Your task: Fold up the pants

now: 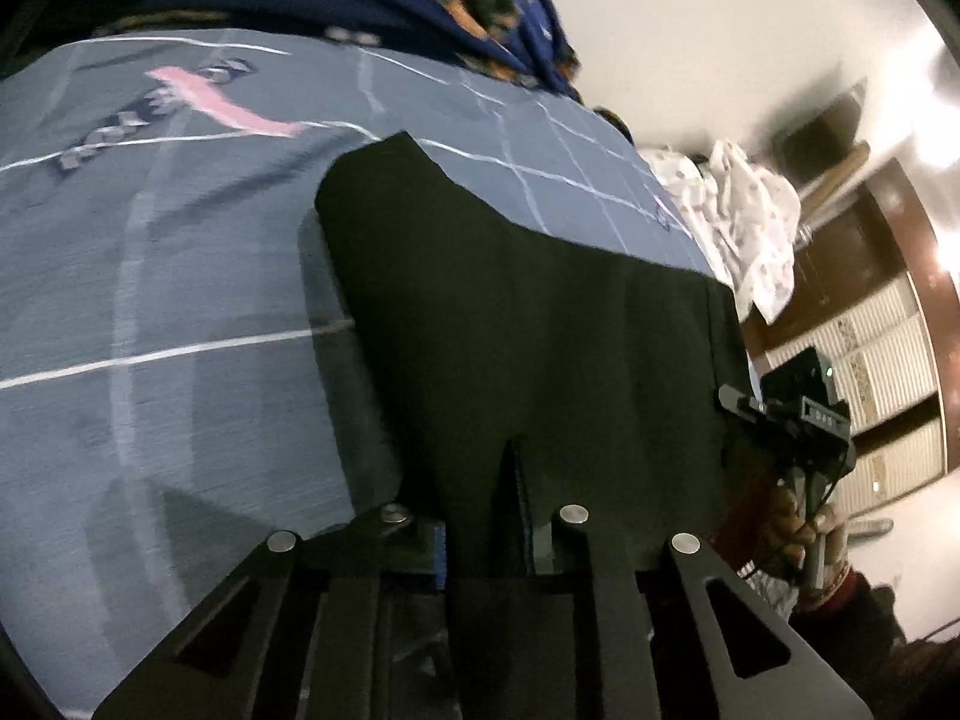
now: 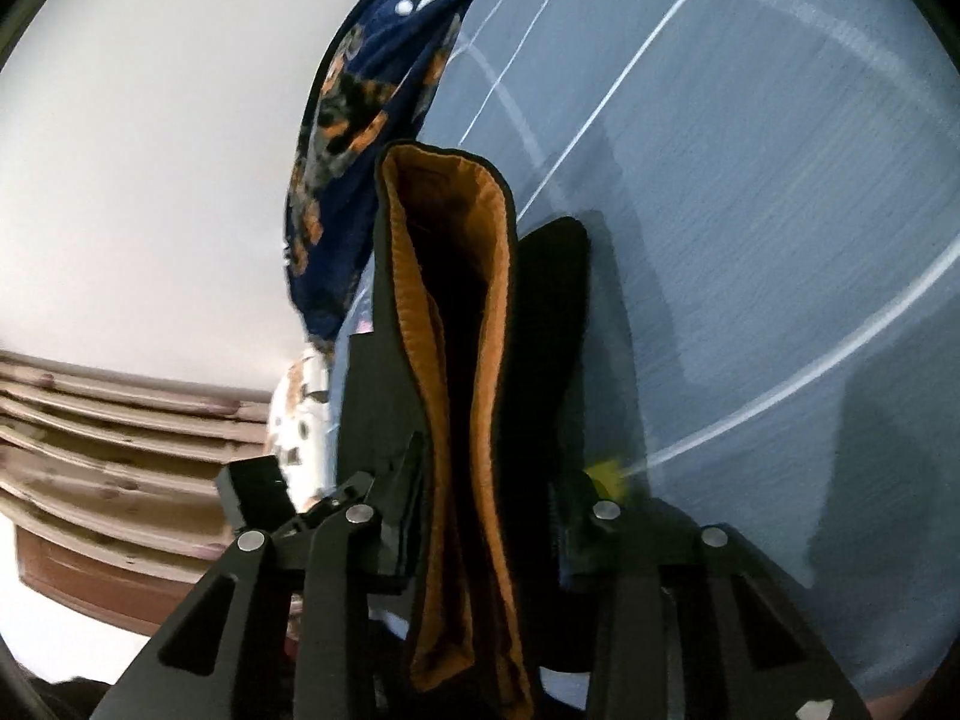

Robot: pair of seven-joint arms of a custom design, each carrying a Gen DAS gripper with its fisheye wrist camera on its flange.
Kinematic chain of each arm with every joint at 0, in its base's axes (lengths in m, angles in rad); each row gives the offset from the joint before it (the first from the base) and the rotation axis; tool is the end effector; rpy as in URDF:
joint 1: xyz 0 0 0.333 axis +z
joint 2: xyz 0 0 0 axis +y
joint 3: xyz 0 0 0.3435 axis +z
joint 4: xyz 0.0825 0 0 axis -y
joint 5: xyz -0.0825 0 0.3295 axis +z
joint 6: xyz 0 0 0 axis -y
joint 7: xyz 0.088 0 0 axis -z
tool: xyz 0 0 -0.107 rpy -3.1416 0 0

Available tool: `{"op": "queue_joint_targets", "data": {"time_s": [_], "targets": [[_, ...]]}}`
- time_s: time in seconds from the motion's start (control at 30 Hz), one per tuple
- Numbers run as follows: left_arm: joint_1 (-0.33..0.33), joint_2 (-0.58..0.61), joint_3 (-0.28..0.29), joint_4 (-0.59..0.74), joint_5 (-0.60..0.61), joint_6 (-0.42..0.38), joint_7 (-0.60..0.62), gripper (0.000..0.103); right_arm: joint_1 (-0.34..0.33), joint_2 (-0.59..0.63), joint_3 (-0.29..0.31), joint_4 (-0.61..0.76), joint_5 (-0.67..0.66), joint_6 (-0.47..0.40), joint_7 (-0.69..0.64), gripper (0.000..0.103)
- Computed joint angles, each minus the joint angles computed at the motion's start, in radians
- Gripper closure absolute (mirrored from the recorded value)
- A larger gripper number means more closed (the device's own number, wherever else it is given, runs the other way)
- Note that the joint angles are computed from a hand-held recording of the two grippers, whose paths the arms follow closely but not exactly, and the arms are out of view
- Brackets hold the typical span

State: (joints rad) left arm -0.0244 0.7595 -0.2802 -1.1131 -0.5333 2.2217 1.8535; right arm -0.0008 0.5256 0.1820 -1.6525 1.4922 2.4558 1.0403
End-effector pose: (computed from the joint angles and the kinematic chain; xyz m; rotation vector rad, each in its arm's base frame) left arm 0.7356 -0.1648 0.4557 1.7147 -2.1452 1.0297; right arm 0.6673 0.0997 0.3940 -1.0652 1.7499 0.5627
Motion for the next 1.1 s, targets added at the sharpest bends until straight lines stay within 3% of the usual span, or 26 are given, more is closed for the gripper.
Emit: {"op": "queue_joint_targets", "data": {"time_s": [0.13, 0.33, 0.43, 0.5, 0.57, 0.67, 0.73, 0.8, 0.83, 0.97, 1.1], "targets": [[0.051, -0.108, 0.027, -0.164, -0.028, 0.087, 0.015, 0.088, 0.024, 0.069, 0.033, 0.089, 0.005, -0.051, 0.023, 0.071], [0.085, -0.211, 0.075, -0.352, -0.028, 0.212, 0.023, 0.087, 0.083, 0.218, 0.080, 0.314, -0.162, -0.095, 0.134, 0.072], [0.093, -0.225, 0.074, -0.396, -0.046, 0.254, 0.015, 0.078, 0.092, 0.245, 0.095, 0.364, -0.235, -0.076, 0.185, 0.068], [0.069, -0.239, 0.100, -0.419, -0.002, 0.284, -0.018, 0.065, 0.080, 0.223, 0.105, 0.336, -0.251, -0.036, 0.208, 0.066], [0.027, -0.259, 0.141, -0.444, 0.086, 0.332, -0.059, 0.060, 0.057, 0.164, 0.117, 0.259, -0.235, 0.039, 0.190, 0.065], [-0.022, -0.311, 0.193, -0.518, 0.220, 0.441, -0.110, 0.043, -0.017, 0.070, 0.170, 0.147, -0.065, 0.037, 0.042, 0.065], [-0.014, -0.349, 0.183, -0.577, 0.234, 0.533, -0.109, 0.040, -0.039, -0.013, 0.178, 0.059, 0.027, 0.005, -0.037, 0.065], [0.030, -0.369, 0.130, -0.606, 0.176, 0.574, -0.071, 0.036, -0.050, -0.052, 0.181, 0.002, 0.106, -0.051, -0.076, 0.065], [0.064, -0.376, 0.089, -0.611, 0.119, 0.576, -0.035, 0.034, -0.046, -0.068, 0.178, -0.027, 0.128, -0.067, -0.077, 0.065], [0.120, -0.376, 0.024, -0.599, -0.024, 0.526, 0.065, 0.033, 0.001, -0.062, 0.147, -0.060, 0.176, -0.080, -0.037, 0.065], [0.079, -0.370, 0.066, -0.596, 0.000, 0.500, 0.056, 0.033, 0.060, -0.065, 0.089, -0.068, 0.159, -0.041, 0.043, 0.065]]}}
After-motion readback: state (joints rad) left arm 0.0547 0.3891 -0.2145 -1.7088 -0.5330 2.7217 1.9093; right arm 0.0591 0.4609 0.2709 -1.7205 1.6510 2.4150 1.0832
